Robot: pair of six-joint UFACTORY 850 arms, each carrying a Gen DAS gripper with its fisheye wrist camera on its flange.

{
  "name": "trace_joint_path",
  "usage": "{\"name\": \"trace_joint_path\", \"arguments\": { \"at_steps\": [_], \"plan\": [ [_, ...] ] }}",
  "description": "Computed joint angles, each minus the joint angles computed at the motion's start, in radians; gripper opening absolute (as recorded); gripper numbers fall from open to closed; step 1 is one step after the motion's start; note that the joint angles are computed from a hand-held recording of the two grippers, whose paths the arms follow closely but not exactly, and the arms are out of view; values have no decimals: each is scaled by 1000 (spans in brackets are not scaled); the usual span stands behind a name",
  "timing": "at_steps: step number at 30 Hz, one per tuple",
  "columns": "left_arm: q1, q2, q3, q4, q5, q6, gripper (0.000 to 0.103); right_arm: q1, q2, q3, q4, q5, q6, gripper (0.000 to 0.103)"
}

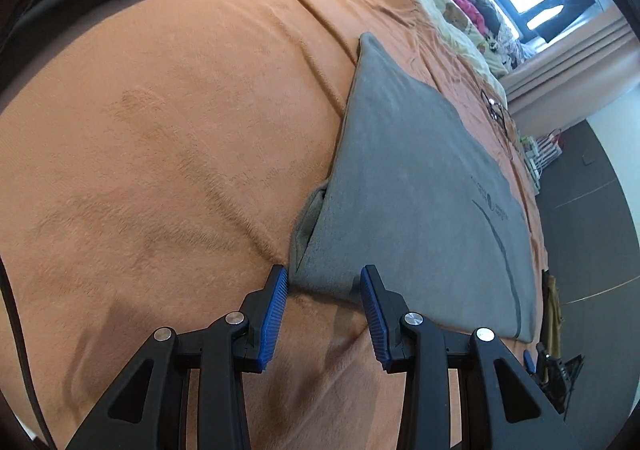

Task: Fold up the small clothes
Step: 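Move both grippers to the folded shirt's edge at the bed side, then pinch the folded shirt's edge with both grippers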

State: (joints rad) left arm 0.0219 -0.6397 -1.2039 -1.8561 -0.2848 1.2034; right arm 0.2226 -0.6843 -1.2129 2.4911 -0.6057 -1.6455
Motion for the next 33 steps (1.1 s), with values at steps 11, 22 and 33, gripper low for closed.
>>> {"name": "trace_joint_path", "arguments": {
  "at_steps": [11, 22, 33],
  "plan": [
    [35, -42, -25, -35, -107, -43, 40, 11, -17, -62, -42, 61, 123, 29],
    [16, -45, -42, -63, -27, -92, 19, 33, -35, -112, -15, 144, 135, 7],
    [-12, 17, -40, 109, 140, -177, 6, 62, 80, -58, 60, 225, -16, 0]
  ]
}}
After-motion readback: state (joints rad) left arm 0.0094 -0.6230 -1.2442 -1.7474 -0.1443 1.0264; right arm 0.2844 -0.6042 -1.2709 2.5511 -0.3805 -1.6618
